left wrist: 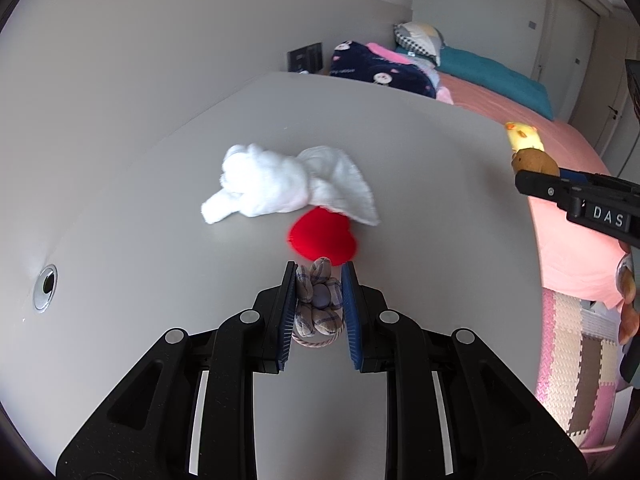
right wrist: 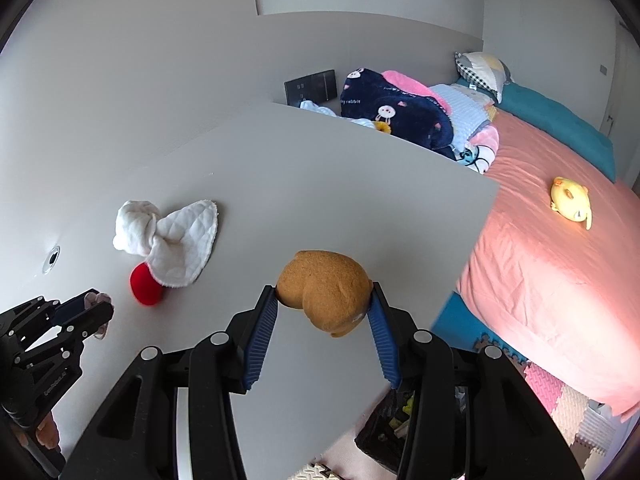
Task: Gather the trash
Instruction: 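Carry the flower pouch and bread toy from the desk over the bin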
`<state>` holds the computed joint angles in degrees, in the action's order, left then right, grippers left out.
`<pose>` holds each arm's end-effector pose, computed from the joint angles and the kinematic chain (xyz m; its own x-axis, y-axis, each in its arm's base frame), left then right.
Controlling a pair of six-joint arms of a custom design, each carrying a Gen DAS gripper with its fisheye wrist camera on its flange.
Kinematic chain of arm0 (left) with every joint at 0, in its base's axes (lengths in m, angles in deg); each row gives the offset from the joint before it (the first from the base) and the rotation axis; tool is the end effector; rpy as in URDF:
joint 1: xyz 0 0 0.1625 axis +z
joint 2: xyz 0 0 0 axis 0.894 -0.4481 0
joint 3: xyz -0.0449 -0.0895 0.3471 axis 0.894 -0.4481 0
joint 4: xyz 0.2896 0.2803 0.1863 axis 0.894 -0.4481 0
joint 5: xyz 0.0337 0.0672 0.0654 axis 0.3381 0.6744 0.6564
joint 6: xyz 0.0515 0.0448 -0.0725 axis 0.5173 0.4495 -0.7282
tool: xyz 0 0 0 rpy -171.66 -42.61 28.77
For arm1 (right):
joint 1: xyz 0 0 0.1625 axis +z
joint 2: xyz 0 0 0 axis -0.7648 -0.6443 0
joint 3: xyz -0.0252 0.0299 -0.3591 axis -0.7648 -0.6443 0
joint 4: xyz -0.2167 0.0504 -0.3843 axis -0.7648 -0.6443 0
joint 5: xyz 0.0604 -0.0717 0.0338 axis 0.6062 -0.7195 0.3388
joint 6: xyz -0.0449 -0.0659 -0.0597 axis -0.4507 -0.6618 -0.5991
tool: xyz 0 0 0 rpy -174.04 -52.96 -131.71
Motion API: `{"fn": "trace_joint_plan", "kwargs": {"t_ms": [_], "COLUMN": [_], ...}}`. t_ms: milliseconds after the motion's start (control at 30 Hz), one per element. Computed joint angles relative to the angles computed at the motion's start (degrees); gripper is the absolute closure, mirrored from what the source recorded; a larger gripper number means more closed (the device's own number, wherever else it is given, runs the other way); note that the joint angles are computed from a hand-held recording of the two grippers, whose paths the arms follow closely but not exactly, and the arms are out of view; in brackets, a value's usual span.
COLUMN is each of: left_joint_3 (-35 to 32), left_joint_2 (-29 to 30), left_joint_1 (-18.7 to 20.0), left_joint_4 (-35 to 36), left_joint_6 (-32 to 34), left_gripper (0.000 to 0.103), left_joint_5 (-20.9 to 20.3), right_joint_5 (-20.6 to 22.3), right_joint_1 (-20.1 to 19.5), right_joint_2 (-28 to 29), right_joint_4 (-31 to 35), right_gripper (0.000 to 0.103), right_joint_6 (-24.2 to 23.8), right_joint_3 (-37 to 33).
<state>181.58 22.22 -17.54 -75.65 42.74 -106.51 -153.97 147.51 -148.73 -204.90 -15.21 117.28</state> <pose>-0.2647 -0.5856 0.0895 -0.7054 -0.0262 -0.7083 0.4566 0.7475 -0.4825 0.1761 -0.6217 0.2413 -0.6966 -0.3654 0.6174 -0.6329 0.7182 -0.2891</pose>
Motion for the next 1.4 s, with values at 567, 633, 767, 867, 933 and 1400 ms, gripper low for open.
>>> {"fn": "trace_joint_plan", "kwargs": {"t_ms": [567, 633, 767, 867, 933, 1400], "left_joint_3": [-3.6, -4.6, -6.4, -8.4, -9.9, -21.0], "left_joint_2": [5.6, 6.8, 9.0, 10.9, 12.4, 21.9], "left_joint_1": [-4.5, -4.9, -5.8, -6.2, -6.4, -7.8], "left_joint_4": [-1.9, -1.9, -2.3, -2.3, -2.4, -0.6], "left_joint_6": [1.9, 2.3, 3.5, 4.4, 5.2, 10.6], "left_gripper": [0.081, 0.081, 0.081, 0.081, 0.081, 0.081], "left_joint_5": [-3.4, -4.0, -5.2, -6.3, -7.1, -13.3], "right_joint_5": [2.0, 2.2, 2.0, 2.1, 2.2, 2.2], "right_joint_1": [-3.4, -4.1, -5.2, -6.3, -7.1, -12.8], "right_joint_2": [-13.3, -15.1, -17.3, -19.3, -20.6, -26.9], "right_joint_4": [-2.9, -3.1, -3.5, -3.7, -3.8, -3.9], "right_gripper": [0.055, 0.055, 0.055, 0.055, 0.055, 0.055], "right_joint_6": [-0.8, -0.9, -0.9, -1.0, -1.1, -0.3], "right_joint_3": [10.5, 11.6, 12.5, 13.3, 13.7, 13.9]}}
